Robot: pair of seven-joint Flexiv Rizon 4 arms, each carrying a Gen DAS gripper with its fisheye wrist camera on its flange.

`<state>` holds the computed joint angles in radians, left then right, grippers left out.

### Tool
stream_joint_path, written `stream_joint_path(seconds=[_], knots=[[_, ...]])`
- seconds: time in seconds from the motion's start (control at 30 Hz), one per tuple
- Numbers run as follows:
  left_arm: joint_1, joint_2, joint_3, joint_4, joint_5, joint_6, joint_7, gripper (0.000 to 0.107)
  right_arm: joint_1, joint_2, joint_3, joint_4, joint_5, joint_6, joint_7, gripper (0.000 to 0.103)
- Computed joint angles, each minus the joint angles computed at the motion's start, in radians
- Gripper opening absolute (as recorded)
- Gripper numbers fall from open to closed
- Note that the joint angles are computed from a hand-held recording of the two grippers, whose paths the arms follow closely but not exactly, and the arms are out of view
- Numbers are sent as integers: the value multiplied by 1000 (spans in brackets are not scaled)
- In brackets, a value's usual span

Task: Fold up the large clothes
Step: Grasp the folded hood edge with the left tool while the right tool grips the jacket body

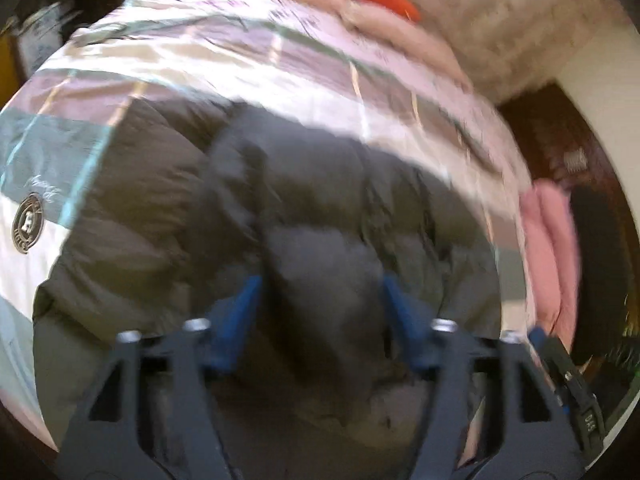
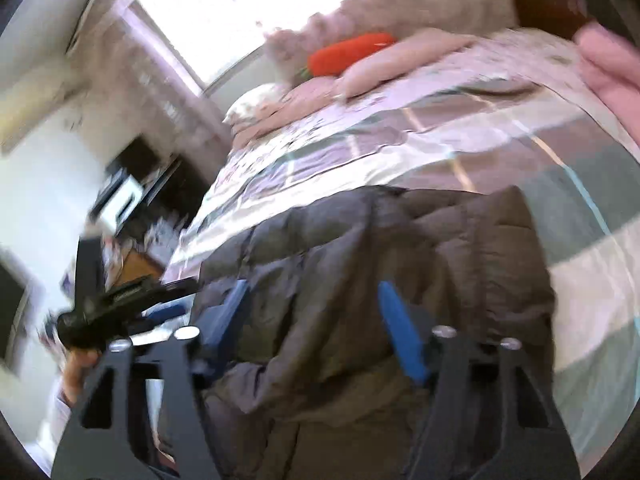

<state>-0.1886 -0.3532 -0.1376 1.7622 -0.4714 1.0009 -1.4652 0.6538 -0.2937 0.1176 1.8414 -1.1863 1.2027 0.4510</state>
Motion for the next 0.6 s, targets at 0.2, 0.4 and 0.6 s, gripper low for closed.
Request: stream_joint_path(seconds=[0.2,0.4,0.6], knots=[[-55,-88,74,-134,244,-247,-132,49,-7,-188,169,-177,553,-225,-496,61],[-81,-143,100,-197,384,-351,-185,50,69,-269,159,-267,692,-398,-629,65],[-69,-172,85,-218,377,-394,-186,50,103,-282,127,-309,806,-420,-714,67]])
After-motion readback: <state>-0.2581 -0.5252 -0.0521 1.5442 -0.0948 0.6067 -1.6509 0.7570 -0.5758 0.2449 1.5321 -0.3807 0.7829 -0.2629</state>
